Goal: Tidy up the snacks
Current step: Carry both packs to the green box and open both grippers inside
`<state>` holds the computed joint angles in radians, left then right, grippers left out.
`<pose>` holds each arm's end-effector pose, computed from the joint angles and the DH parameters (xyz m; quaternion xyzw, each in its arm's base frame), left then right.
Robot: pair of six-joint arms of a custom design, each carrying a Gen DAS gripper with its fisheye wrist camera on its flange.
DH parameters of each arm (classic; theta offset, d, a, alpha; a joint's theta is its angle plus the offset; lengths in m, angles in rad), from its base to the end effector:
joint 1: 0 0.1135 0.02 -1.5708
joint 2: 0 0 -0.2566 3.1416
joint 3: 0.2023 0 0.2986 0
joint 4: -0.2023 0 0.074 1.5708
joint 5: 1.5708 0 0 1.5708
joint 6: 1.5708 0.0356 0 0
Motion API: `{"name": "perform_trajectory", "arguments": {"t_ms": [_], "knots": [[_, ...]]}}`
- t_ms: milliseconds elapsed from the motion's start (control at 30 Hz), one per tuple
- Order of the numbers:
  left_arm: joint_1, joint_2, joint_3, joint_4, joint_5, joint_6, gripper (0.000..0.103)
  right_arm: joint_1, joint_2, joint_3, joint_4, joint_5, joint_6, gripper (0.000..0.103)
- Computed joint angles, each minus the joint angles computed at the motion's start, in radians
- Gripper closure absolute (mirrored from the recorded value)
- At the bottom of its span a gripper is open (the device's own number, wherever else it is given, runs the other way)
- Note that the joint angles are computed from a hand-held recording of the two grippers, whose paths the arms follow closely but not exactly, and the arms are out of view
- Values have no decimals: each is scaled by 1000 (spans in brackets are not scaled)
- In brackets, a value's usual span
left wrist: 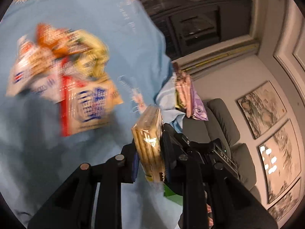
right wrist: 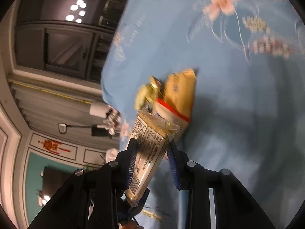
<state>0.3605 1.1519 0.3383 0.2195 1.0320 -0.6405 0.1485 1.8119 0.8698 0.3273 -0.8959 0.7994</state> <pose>0.2322 0.0549 0.1249 -0.1655 0.7850 -0.4884 0.3433 0.3721 0.0838 0.1059 0.0671 0.8220 0.5314 0.1934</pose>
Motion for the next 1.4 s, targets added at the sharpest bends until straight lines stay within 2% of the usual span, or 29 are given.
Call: {"name": "perform_trajectory", "arguments": {"t_ms": [100,167,233,267,333,433,500,567,667,733,900,1000,1100,1167,1233,1300,1400], "knots": [[-129,-5,6,142,-65,-159,82,-62,-74,-42,47,-26,29,70],[-240,61,30,295,-100,-283,82,-125,-125,-78,99,-59,74,72],[-340,110,64,377,-143,-344,82,-194,-184,-111,101,-79,64,73],[-411,138,95,389,-183,-349,82,-233,-226,-117,59,-78,29,73],[-516,170,151,400,-247,-347,82,-300,-284,-137,21,-67,-8,73],[-646,308,283,378,-293,-340,82,-448,-289,-166,76,-127,41,73],[-726,418,370,372,-315,-370,81,-507,-291,-152,8,-123,-4,74],[-778,468,400,397,-337,-388,81,-576,-292,-136,-82,-103,-60,74],[-855,571,486,399,-359,-385,81,-668,-261,-128,-107,-138,-85,74],[-886,606,524,386,-362,-395,81,-732,-226,-113,-134,-170,-106,74],[-925,692,568,423,-346,-443,81,-807,-215,-99,-214,-169,-177,74],[-949,688,577,381,-387,-422,81,-847,-166,-55,-286,-194,-231,74],[-968,666,578,322,-447,-396,79,-860,-113,-17,-304,-218,-228,74],[-979,665,588,274,-482,-384,72,-853,-108,-4,-327,-210,-238,74],[-984,680,606,241,-483,-393,37,-841,-120,7,-383,-169,-284,74],[-991,694,601,270,-480,-428,24,-828,-133,17,-428,-121,-317,73],[-999,685,577,314,-493,-464,15,-811,-157,18,-468,-55,-363,73]]}}
